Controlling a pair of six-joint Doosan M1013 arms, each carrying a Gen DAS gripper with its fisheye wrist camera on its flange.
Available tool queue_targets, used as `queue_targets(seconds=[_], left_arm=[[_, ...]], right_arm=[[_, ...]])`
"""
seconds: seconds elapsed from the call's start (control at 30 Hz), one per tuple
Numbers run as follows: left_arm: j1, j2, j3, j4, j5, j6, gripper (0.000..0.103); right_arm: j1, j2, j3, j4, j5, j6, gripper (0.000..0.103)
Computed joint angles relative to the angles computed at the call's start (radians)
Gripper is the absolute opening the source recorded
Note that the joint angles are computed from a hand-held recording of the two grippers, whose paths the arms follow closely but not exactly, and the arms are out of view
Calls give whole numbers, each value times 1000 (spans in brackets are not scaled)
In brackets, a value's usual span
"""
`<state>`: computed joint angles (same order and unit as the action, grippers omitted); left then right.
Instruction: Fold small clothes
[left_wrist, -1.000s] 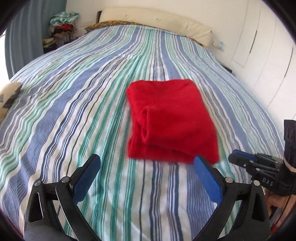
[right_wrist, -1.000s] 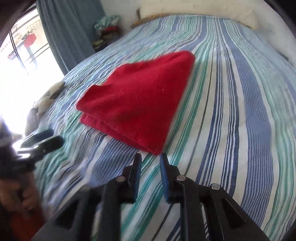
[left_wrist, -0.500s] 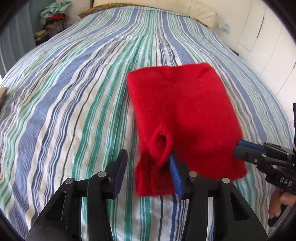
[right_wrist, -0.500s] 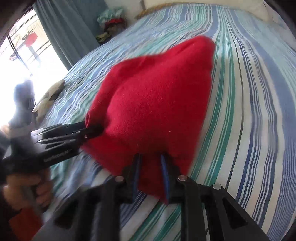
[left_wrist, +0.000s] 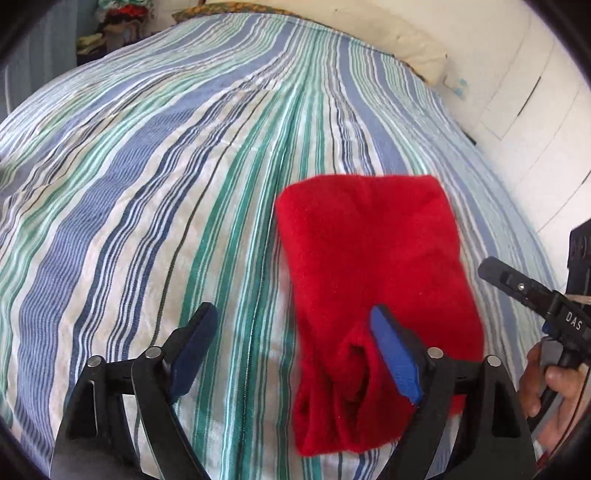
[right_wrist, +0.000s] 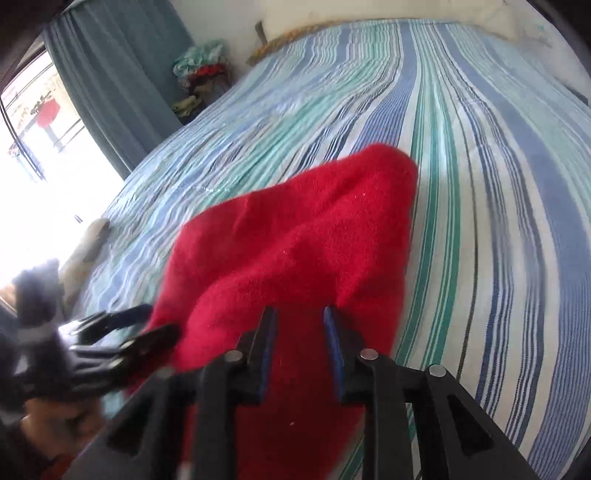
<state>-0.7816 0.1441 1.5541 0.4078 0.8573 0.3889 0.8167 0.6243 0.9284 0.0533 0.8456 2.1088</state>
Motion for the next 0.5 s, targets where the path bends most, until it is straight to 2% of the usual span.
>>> queue_targets(seconds=[0.03, 0.07, 0.1, 0.13, 0.2, 0.3, 0.33, 0.37, 0.4, 0.43, 0.5], left_arm=[[4, -14, 17, 3, -35, -24, 99], [14, -20, 29, -26, -65, -25, 99], [30, -16, 33, -100, -93, 16, 99], [46, -2, 27, -187, -103, 75, 99], [59, 33, 11, -299, -98, 153, 99], [14, 71, -40, -181, 1, 88, 96], [13, 72, -45, -202, -7, 109, 64], [20, 72, -51, -275, -29, 160, 37], [24, 78, -73, -304, 0, 177, 25], [19, 80, -92, -280, 15, 172, 23], [12, 75, -129, -241, 9, 192, 23]], right_arm=[[-1, -38, 57, -17, -79, 55, 78], [1, -78, 121, -65, -164, 137, 85], [2, -108, 173, -106, -224, 211, 86], [-1, -121, 199, -94, -240, 238, 86], [-17, -115, 218, 58, -224, 179, 83], [-30, -80, 231, 336, -228, 24, 71], [-26, -71, 234, 378, -238, 5, 60], [-19, -66, 228, 368, -242, 3, 55], [-10, -58, 203, 306, -215, 48, 40], [-7, -52, 180, 286, -192, 65, 35], [3, -52, 134, 189, -167, 99, 32]])
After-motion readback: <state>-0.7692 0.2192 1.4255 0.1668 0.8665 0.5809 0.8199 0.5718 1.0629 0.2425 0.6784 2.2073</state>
